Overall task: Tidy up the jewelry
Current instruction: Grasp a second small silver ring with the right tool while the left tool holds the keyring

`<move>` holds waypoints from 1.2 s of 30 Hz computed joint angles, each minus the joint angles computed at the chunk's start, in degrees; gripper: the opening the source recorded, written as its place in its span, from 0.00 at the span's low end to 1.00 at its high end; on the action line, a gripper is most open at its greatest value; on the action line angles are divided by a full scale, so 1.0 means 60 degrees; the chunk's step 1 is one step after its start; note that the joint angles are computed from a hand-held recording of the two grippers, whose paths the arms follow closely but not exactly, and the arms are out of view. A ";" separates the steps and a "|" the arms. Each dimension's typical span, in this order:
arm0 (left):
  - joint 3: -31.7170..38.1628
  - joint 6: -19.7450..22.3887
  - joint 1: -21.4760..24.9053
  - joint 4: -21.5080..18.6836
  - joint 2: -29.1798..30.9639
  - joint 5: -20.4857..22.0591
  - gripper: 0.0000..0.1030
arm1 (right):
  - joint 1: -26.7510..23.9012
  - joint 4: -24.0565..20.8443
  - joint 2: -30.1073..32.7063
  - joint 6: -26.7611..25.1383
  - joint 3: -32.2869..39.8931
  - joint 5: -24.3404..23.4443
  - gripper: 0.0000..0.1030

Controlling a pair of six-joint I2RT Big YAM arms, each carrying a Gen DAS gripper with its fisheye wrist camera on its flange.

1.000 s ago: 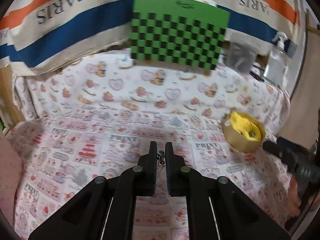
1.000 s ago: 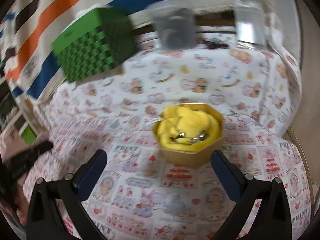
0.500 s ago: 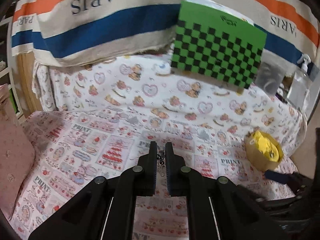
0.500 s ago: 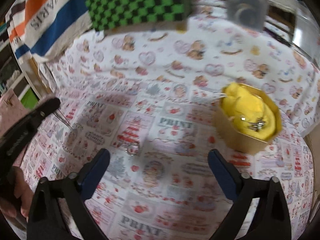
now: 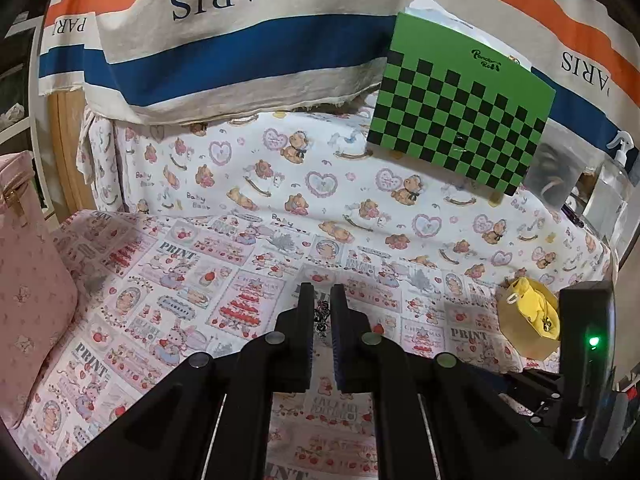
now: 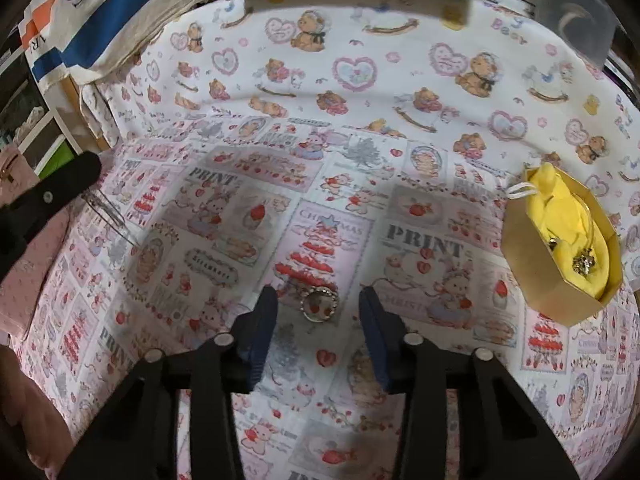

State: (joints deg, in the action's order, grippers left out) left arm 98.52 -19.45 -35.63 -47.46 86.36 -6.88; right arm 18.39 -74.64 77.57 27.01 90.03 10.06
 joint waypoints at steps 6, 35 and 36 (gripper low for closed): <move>0.0002 -0.0158 0.0074 -0.0046 0.0015 0.0107 0.07 | -0.0042 0.0222 0.0072 0.0054 -0.0054 0.0034 0.27; -0.0820 0.1052 -0.0395 0.1584 -0.0580 -0.0265 0.07 | 0.0293 0.0862 -0.2033 -0.0459 -0.1105 0.0336 0.18; -0.0939 0.1138 -0.0444 0.1807 -0.0669 -0.0310 0.07 | 0.0300 0.1001 -0.2158 -0.0534 -0.1141 0.0407 0.18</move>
